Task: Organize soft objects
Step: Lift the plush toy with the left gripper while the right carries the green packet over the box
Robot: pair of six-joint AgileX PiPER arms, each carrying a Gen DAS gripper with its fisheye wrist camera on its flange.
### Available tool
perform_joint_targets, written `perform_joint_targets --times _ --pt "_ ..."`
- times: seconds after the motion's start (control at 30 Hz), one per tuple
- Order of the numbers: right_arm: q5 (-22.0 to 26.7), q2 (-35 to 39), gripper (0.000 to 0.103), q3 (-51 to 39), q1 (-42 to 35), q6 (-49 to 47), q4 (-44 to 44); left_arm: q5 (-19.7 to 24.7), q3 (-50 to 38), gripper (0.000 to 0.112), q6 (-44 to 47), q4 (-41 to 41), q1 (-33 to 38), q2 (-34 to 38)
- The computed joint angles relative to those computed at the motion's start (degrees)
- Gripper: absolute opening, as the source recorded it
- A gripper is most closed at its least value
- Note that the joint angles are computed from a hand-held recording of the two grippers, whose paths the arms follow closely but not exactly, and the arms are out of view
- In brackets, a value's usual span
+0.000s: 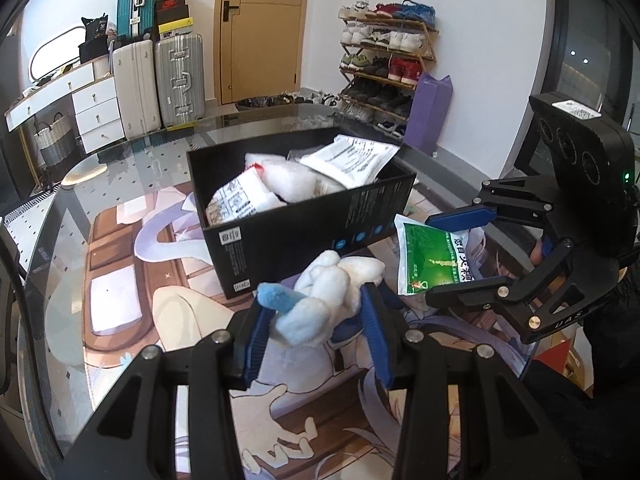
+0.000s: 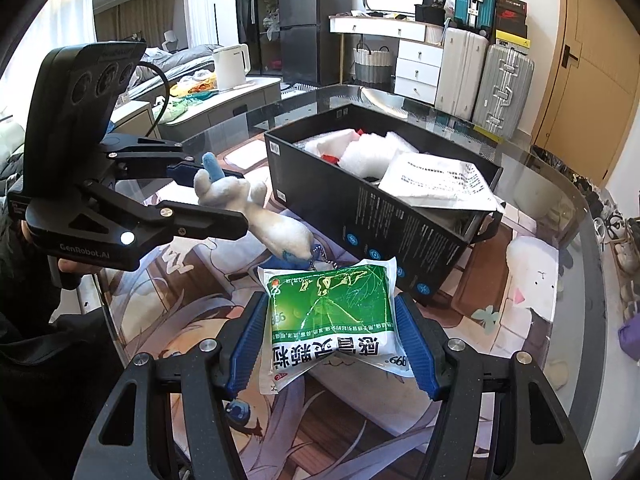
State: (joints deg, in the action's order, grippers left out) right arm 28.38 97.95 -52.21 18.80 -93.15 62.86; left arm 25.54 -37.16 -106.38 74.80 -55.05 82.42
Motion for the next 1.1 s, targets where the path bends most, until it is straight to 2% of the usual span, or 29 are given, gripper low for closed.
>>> perform_joint_targets --times 0.13,0.27,0.37,0.5,0.63,0.67,0.73,0.83,0.9,1.07,1.1 --pt "2.3 -2.1 0.065 1.0 -1.6 -2.0 1.9 1.0 0.6 0.042 -1.5 0.9 -0.8 -2.4" --pt "5.3 -4.6 0.065 2.3 -3.3 -5.0 5.5 4.3 0.0 0.04 -2.6 1.4 -2.8 -4.5" --pt "5.8 -6.1 0.065 2.2 -3.6 -4.8 6.1 5.9 -0.1 0.04 -2.6 1.5 -3.7 -5.6" --pt "6.3 -6.8 0.065 1.8 -4.0 -3.8 5.6 5.3 -0.1 0.039 -0.8 0.1 -2.6 -5.6" --pt "5.9 -6.1 0.065 0.9 -3.3 -2.4 4.3 2.4 0.1 0.04 4.8 -3.6 -1.1 -5.0" --pt "5.7 -6.0 0.065 0.9 -3.3 -2.3 4.2 1.6 0.2 0.043 7.0 -5.0 -1.0 -4.9" --pt "5.6 -5.5 0.065 0.2 -2.9 -1.5 3.6 1.6 0.6 0.064 7.4 -5.6 -1.0 -4.5" --pt "4.9 -5.4 0.065 0.3 -2.4 -1.2 3.5 1.8 1.2 0.071 8.1 -7.9 -0.9 -3.4" --pt "5.0 -5.3 0.065 0.1 -2.5 -1.1 3.3 1.0 2.1 0.088 6.8 -7.6 -0.6 -2.8" --pt "4.8 -4.9 0.065 -0.3 -2.1 -0.1 2.3 -5.4 4.6 0.089 6.6 -6.2 1.5 -1.0" --pt "4.8 -4.9 0.065 -0.3 -2.1 -0.1 2.3 -5.6 4.5 0.085 7.5 -7.0 1.7 0.2"
